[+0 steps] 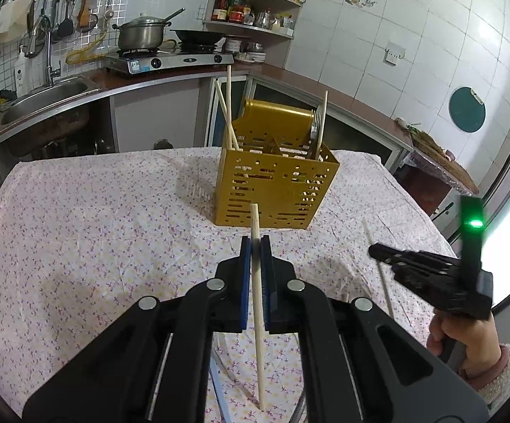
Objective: Organize utensils
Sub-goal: 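Lower both chopsticks into the yellow caddy and open both tools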
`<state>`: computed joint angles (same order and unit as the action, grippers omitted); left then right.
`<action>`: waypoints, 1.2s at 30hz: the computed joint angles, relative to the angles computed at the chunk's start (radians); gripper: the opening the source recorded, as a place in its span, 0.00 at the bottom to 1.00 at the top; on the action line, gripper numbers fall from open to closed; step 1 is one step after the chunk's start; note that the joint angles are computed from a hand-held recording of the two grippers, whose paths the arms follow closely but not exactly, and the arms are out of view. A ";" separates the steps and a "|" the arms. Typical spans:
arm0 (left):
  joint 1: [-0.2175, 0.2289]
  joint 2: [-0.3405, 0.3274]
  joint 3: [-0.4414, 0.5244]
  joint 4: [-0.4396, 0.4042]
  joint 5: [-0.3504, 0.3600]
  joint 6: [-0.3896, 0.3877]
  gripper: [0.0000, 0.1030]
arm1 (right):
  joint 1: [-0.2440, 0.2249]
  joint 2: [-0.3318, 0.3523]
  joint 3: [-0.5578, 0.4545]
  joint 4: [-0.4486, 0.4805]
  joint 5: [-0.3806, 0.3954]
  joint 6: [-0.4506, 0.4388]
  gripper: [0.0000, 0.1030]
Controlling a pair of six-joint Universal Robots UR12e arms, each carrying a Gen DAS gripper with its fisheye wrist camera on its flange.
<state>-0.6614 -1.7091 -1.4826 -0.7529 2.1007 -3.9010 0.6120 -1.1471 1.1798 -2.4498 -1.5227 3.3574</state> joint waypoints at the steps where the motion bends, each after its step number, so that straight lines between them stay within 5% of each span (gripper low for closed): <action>1: -0.002 0.001 0.000 0.007 0.005 0.005 0.04 | 0.002 -0.007 0.013 -0.046 -0.008 0.003 0.06; 7: -0.009 -0.002 0.014 0.029 0.028 0.032 0.04 | 0.015 -0.023 0.066 -0.335 -0.027 0.000 0.06; 14: -0.007 -0.015 0.046 0.046 0.056 0.060 0.03 | 0.026 0.001 0.045 -0.469 -0.024 -0.031 0.06; 24: 0.007 -0.050 0.128 0.069 0.092 0.152 0.03 | 0.027 0.041 -0.008 -0.585 -0.051 -0.012 0.06; 36: 0.027 -0.113 0.281 0.082 0.167 0.290 0.03 | 0.032 0.177 -0.255 -0.626 -0.122 -0.024 0.06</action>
